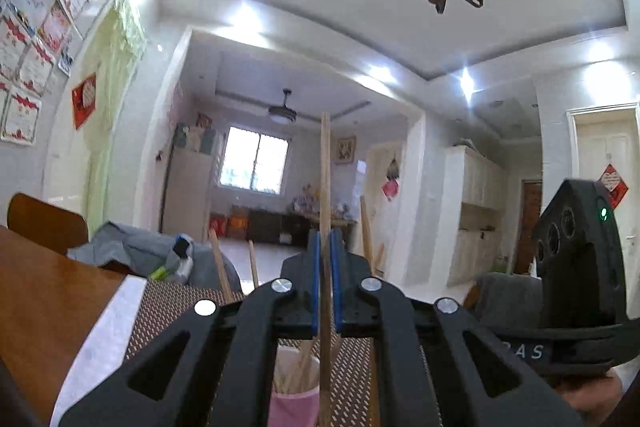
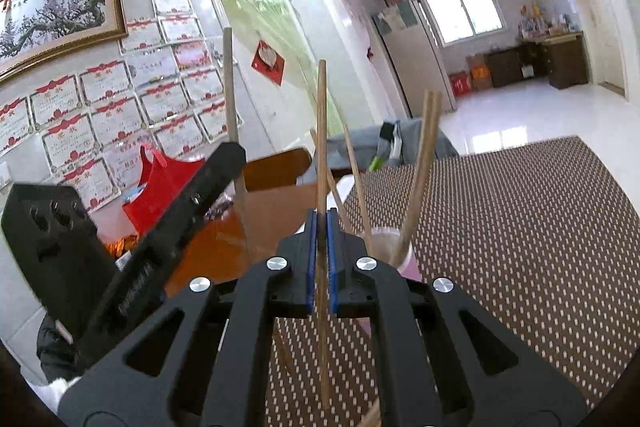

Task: Organize utensils
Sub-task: 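Lift both held chopsticks upright and lower them into the pink cup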

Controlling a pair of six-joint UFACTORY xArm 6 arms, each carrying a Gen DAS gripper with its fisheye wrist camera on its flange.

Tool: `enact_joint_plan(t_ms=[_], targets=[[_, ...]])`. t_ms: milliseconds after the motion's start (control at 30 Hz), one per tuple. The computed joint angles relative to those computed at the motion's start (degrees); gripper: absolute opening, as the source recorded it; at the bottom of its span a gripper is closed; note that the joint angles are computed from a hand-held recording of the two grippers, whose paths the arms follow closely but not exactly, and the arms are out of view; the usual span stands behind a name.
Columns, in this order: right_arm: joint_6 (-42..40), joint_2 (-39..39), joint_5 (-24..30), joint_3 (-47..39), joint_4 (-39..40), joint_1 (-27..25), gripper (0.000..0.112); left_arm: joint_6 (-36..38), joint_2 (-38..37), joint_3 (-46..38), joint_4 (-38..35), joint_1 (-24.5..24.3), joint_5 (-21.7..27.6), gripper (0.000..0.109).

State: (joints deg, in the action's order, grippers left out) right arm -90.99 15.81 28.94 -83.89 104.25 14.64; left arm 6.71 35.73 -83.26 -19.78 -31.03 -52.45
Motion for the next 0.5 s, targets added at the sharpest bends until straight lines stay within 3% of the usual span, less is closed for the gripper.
enact_joint_plan(t_ms=[500], targets=[[-7.4, 10.42, -4.26, -16.05, 9.7, 2.2, 0.005, 4.31, 10.83, -18.06, -3.95, 1.98, 1.97, 0.006]])
